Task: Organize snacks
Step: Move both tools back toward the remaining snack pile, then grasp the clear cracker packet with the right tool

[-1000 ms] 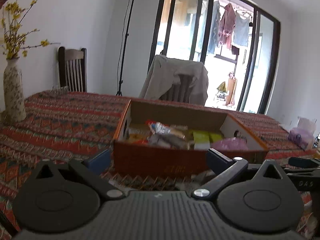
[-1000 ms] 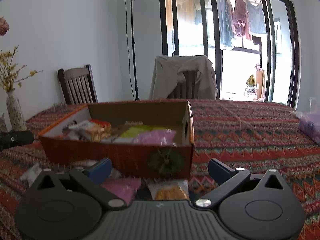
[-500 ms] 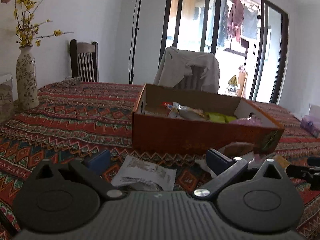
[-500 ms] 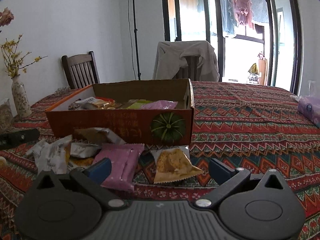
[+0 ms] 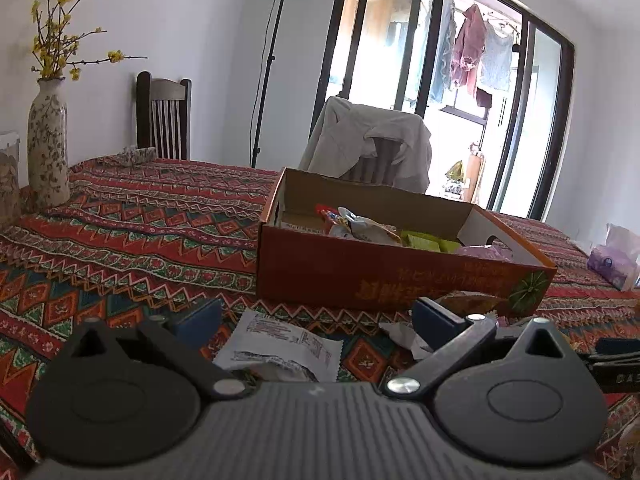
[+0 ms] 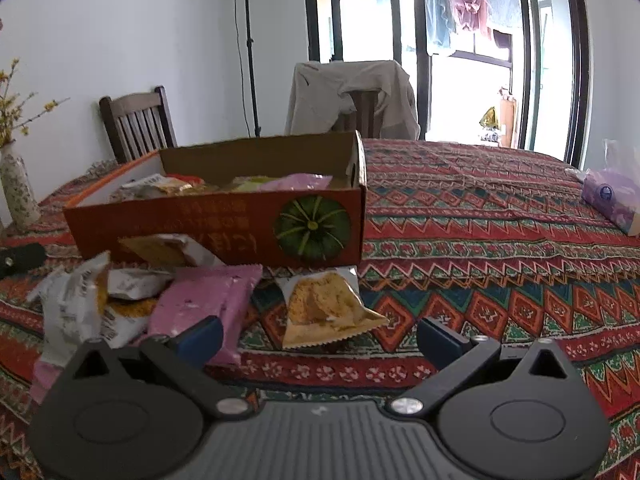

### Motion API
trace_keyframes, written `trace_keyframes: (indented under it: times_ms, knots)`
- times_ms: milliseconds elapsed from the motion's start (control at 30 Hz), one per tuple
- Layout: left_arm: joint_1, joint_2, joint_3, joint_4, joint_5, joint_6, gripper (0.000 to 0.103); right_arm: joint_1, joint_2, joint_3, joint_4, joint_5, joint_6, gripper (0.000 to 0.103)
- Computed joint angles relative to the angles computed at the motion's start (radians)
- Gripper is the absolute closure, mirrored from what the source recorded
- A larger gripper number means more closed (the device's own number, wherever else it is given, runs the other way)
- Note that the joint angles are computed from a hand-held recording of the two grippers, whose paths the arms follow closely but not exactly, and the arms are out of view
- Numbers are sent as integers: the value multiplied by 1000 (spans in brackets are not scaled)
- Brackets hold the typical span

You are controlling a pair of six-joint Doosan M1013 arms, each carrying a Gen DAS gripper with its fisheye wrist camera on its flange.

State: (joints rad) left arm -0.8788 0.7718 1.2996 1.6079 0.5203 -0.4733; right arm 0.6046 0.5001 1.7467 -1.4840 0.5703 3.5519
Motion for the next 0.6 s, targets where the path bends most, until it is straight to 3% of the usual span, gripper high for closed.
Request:
trace_keyframes:
  times_ms: [167,367,433,567,600]
  knots:
    - [4,-2,2,-5,-14,-10,0,-14,16,-35,91,37,-106,4]
    - [7,-2,2,-12,-24,-10,0,-48,42,-88,228,8,-300,9]
    - [7,-1,1,-18,-25,-7,0,-54,55,-109,280,9,-366,15]
    - [8,-1,-1,-29,-26,3,0,-59,57,-109,260,-20,-340,21]
    - [8,-1,-1,-32,-28,7,0,-60,55,-104,242,-36,-322,27]
